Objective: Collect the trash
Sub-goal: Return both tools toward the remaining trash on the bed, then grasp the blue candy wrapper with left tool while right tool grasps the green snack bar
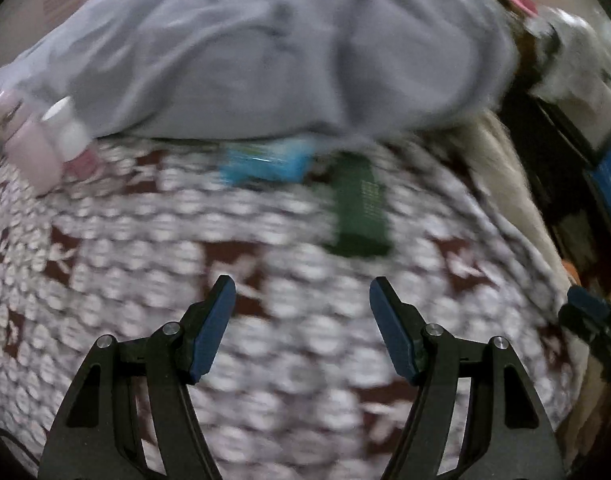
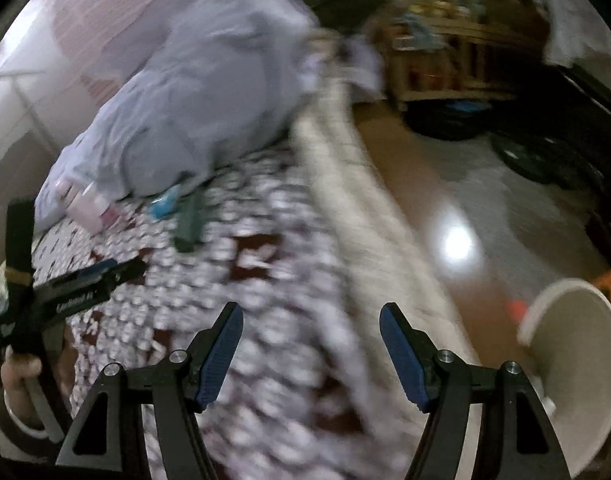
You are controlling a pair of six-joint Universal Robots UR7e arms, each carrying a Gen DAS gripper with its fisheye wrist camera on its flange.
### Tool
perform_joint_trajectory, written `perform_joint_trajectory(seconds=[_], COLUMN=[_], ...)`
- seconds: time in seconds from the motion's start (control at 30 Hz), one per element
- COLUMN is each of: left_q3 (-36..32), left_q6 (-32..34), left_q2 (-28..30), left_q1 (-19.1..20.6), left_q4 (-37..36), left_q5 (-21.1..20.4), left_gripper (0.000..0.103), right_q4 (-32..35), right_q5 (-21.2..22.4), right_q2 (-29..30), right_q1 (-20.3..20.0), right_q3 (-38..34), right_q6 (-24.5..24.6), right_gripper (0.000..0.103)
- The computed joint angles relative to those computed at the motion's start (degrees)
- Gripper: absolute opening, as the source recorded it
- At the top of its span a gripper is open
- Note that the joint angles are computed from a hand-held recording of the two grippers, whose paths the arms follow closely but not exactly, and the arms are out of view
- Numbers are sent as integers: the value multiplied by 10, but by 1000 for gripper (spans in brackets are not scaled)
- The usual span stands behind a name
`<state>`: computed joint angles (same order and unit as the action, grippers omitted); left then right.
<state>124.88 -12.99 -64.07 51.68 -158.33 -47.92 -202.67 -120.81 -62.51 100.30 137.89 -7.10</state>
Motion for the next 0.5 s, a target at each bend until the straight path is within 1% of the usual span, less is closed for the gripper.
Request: perform_joint_trajectory(seconds=[0.07,0.13,0.2,0.3,0.4,0.43,0.47,0.5], left_q3=[-9,-17,-26,-44,-65,-72,-80,-86], left_q6=[2,6,10,4,9,13,17,25], left_q2=[-13,-25,-32,-33,-21,-12,-3,6], left_q1=[21,38,54,77,92,94,95,96], left_q4=[4,3,3,5,2,-2,-6,-13], left_q5=[2,2,-3,-29,-59,-66,-73,-82], left_gripper=[69,69,69,69,69,69,69,69], right_q4=[14,34,64,97,120,126,137,148], right_q5=[8,25,37,45,30,19,12,10], right_q2=[41,80,118,175,224,237,245,247], right_q1=[11,17,22,27,31,31,28,24], right_q3=[-43,-87,-136,-209,-270,-286,-296,-301], right_q6=[-12,-21,-19,-21,-34,-38,-41,-40], right_gripper=[68,68,68,68,68,66,47,41])
